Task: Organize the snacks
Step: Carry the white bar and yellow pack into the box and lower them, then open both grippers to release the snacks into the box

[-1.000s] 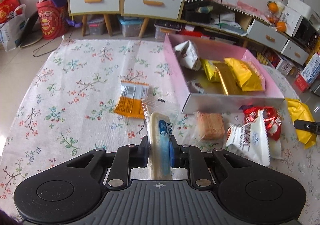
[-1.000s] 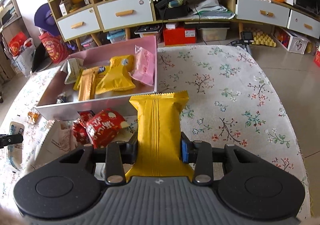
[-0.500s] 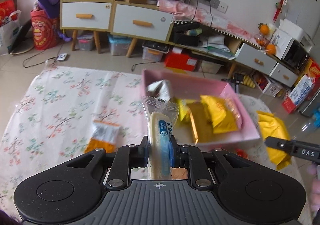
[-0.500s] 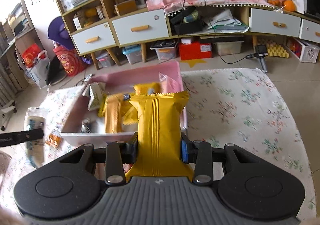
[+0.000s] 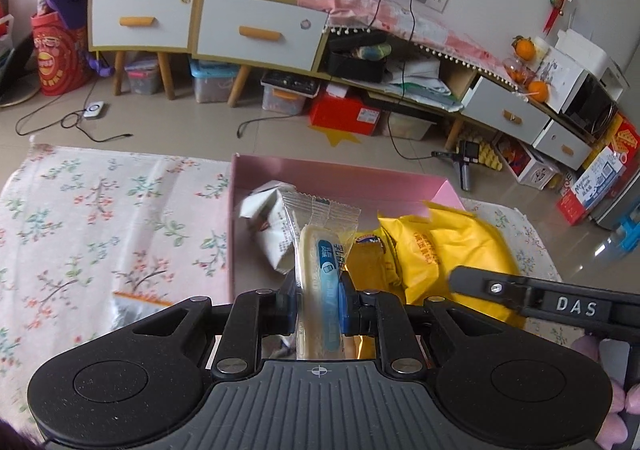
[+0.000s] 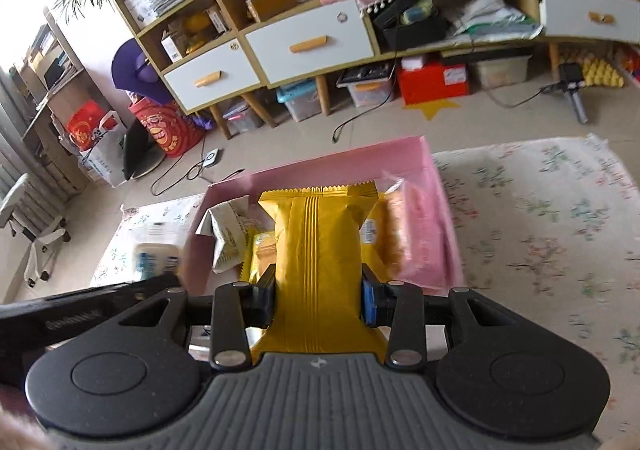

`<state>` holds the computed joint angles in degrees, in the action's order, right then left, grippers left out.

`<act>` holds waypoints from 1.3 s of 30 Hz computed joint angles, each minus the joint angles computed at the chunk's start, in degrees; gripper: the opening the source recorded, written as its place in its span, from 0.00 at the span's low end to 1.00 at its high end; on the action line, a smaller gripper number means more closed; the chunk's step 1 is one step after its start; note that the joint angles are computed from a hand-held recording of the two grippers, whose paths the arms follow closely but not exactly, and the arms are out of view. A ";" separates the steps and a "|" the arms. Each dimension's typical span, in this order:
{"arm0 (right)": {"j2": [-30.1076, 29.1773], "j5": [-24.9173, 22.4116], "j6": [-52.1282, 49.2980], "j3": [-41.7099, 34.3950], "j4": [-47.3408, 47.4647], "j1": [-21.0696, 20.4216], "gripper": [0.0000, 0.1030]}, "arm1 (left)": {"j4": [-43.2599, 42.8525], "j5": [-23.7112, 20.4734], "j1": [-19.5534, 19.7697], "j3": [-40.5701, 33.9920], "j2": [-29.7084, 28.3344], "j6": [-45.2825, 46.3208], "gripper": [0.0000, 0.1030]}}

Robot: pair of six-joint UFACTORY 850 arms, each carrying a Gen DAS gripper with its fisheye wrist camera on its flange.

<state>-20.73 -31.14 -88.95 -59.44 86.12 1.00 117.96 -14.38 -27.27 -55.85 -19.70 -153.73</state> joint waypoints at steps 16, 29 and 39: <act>-1.52 10.67 -18.15 0.01 7.32 5.56 0.35 | 2.07 -0.43 1.71 -4.10 -6.38 1.19 0.16; -2.02 13.43 -32.02 0.68 16.86 6.50 0.37 | 3.61 -3.55 1.10 -4.27 -7.49 1.24 0.19; 1.12 10.50 -24.37 1.84 10.39 4.72 0.53 | -0.02 -4.43 -0.41 -1.56 -3.44 5.49 0.49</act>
<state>-19.61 -20.64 -113.32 -57.61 96.52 5.72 117.94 -18.81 -27.68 -57.42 -23.13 -148.25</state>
